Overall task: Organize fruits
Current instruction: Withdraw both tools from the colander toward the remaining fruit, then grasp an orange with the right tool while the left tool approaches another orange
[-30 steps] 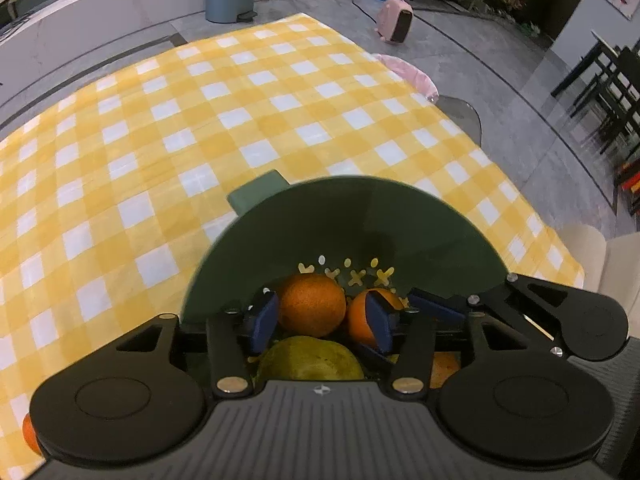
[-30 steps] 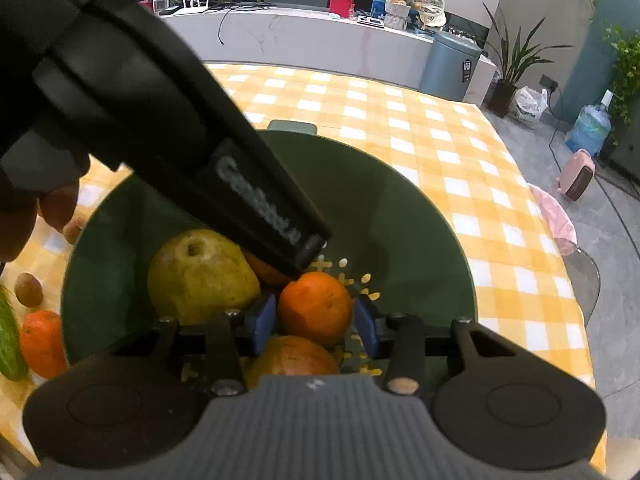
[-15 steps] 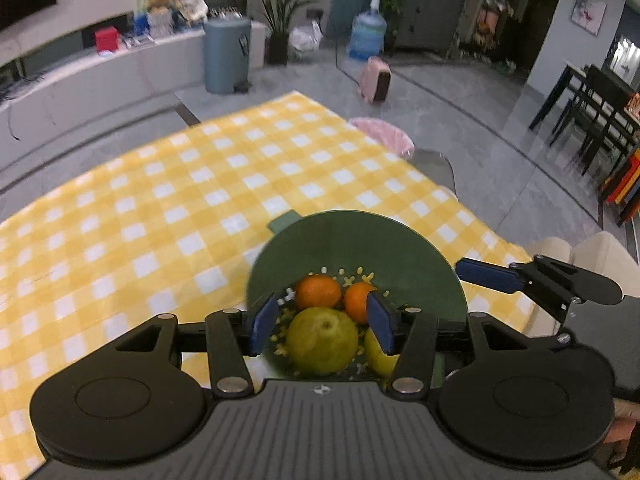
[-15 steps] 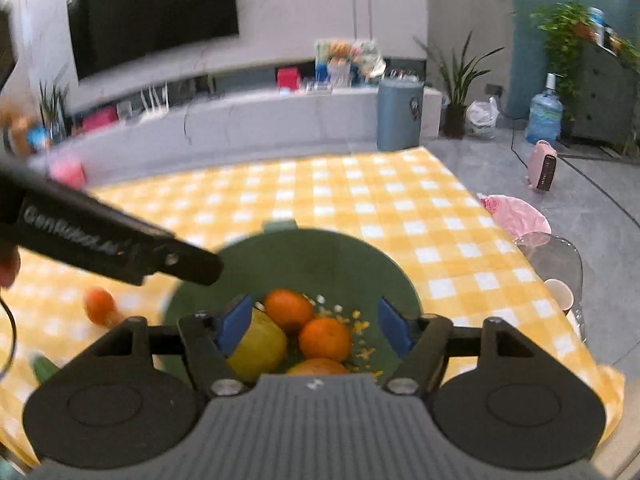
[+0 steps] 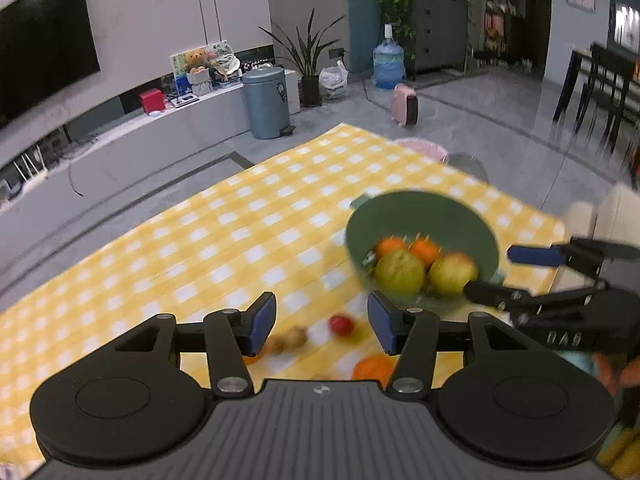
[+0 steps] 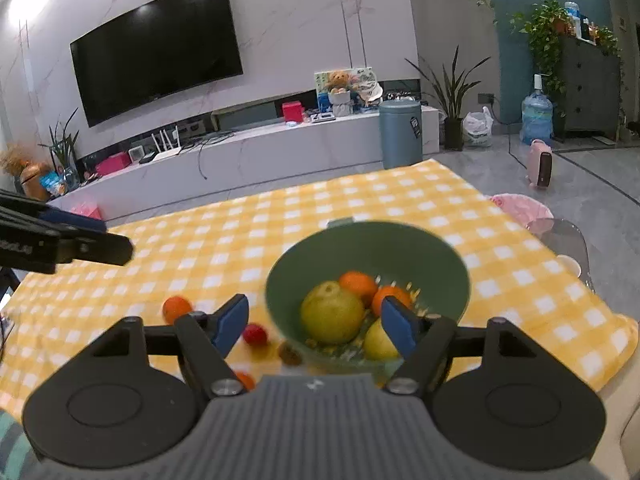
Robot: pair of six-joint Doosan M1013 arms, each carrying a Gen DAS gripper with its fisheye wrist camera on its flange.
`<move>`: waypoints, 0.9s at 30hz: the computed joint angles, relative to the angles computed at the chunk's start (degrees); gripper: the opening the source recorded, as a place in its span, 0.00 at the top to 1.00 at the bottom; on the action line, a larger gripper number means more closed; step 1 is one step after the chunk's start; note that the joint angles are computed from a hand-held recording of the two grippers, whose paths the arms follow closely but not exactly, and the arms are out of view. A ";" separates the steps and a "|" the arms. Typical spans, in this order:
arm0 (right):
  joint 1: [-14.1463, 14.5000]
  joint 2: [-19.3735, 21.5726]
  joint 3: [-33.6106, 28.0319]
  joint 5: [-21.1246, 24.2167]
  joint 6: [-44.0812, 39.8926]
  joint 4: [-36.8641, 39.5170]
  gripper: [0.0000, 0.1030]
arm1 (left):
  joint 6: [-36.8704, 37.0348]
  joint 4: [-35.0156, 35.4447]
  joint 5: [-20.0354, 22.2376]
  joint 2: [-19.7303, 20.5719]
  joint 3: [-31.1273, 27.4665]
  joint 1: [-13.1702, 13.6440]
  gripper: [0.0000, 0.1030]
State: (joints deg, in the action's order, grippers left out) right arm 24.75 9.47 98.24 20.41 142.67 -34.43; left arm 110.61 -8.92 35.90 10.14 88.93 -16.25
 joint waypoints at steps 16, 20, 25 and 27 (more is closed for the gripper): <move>2.58 1.66 -0.04 3.53 -14.43 13.74 0.31 | -0.87 -4.13 0.12 -3.39 7.61 3.75 0.39; 3.09 2.27 -0.34 4.40 -14.49 13.37 0.32 | -5.68 -3.30 0.36 -3.39 7.97 3.57 0.39; 3.26 2.95 -1.12 4.61 -15.43 13.58 0.37 | -8.91 -1.42 -0.05 -2.76 7.75 3.25 0.39; 3.20 3.20 -1.28 4.33 -16.20 14.40 0.37 | -9.16 -1.43 -0.24 -2.46 7.66 3.28 0.39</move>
State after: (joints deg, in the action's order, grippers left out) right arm 27.95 12.67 96.97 24.74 126.47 -20.04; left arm 101.45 -10.35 35.66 7.68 96.58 -12.98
